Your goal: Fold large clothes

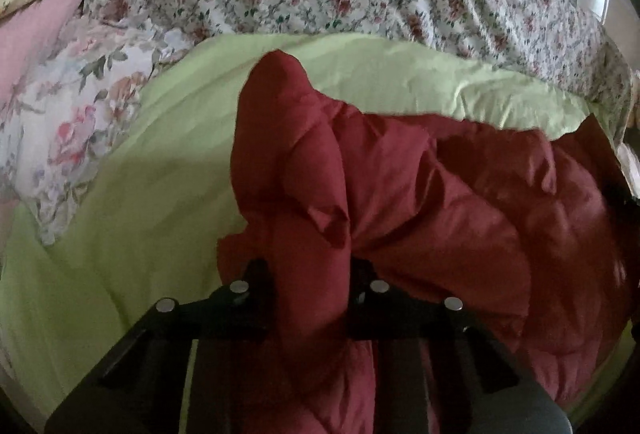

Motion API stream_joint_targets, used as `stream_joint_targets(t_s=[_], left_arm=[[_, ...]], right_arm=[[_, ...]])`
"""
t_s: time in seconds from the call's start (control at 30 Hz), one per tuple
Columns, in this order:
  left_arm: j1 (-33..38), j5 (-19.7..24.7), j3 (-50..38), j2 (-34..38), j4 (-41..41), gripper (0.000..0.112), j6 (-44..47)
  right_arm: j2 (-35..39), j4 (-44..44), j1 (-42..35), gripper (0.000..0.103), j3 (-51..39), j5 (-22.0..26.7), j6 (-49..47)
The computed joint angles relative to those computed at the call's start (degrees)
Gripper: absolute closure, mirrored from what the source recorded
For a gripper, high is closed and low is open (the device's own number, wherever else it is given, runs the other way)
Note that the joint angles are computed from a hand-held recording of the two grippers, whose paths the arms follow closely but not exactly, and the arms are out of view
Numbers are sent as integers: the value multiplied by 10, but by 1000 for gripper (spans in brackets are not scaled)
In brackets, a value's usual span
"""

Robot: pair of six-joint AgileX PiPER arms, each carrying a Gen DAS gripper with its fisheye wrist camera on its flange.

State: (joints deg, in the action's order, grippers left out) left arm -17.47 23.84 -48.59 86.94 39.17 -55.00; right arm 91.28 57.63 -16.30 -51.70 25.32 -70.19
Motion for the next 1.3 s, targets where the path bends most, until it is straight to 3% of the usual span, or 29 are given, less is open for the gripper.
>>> stream_joint_targets(t_s=[0.13,0.3,0.43,0.8,1.3], left_arm=[[4,11,-50,32,-1,93,12],[21,4,-81,94,-28,92,39],[27,-11,-75,110,-26,92,33],[36,-28,-71,122,-28,86,29],[26,-18,-71,124,2,81,-12]], right_arm=[[1,-23,12,92,-23,-27,39],[71,-101,36,92,-62,-64,128],[105,-73,33,91,-68,-73,110],[109,-72,40,87,-59,-99,108],[108,-9,48,82,-38,-133,52]])
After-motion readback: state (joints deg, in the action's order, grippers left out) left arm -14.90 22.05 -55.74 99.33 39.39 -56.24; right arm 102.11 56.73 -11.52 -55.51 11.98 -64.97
